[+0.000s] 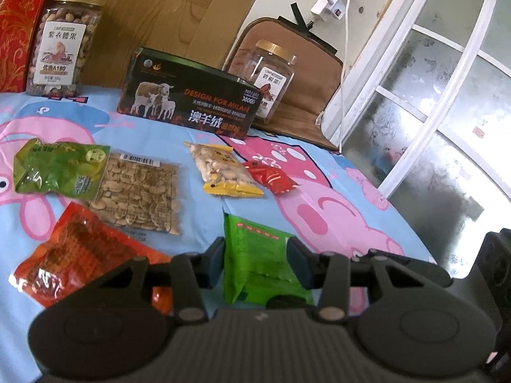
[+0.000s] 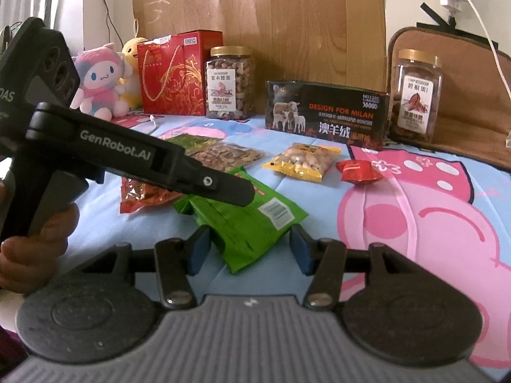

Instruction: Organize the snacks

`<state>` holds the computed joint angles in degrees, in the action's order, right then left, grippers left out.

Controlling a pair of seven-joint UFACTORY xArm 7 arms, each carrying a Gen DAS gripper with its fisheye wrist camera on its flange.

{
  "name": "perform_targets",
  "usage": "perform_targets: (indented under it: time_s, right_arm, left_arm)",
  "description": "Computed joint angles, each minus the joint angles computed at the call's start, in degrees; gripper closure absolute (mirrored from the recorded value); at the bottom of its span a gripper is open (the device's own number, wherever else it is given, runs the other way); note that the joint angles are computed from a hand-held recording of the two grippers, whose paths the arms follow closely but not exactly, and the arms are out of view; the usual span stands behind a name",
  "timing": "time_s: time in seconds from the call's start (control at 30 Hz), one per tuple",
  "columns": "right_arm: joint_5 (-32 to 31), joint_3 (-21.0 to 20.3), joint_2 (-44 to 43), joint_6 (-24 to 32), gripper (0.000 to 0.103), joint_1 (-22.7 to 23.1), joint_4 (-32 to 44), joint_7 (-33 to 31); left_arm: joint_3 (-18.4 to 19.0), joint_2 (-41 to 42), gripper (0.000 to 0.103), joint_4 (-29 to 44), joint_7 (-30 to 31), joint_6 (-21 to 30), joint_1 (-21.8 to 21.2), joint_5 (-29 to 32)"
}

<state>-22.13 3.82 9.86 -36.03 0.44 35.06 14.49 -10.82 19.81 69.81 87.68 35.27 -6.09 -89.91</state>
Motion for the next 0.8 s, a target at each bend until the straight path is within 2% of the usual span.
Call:
perform_targets:
  time_s: [0.17, 0.3, 0.37, 0.53, 0.63, 0.8]
  right_arm:
    - [-3.7, 0.4, 0.1, 1.8, 0.046, -1.5, 1.0, 3.3]
    - [-4.6, 0.5, 0.2, 2.1, 0.044, -1.7, 1.2, 4.1]
    - [-5.3, 0.6, 0.2, 2.1, 0.043, -1.9, 1.3, 4.6]
    - [-5.2, 0.4, 0.2, 2.2, 0.043, -1.7, 1.4, 4.3]
    - [-2.6, 0.2, -0.1, 2.4, 0.045, -0.6, 1.0, 2.0]
    - [-1.8, 0.2, 0.0, 2.2, 0.046, -0.4, 0.9, 1.0]
  left_arm:
    - [0.1, 0.8, 0.061, 1.0, -3.6, -1.2, -0.6, 3.1]
    - [-0.6, 0.8, 0.052, 0.9, -2.9, -1.0, -0.1, 3.3]
    - [-0.8, 0.6, 0.052, 0.7, -2.3, -1.4, -0.1, 3.1]
    - [-0.8, 0.7, 0.053, 0.8, -2.0, -1.1, 0.1, 2.9]
    - [-0.8, 0.7, 0.054, 0.7, -2.0, -0.8, 0.2, 2.8]
    - [-0.8, 0.3, 0.055, 0.2, -0.1, 0.6, 0.8, 0.5]
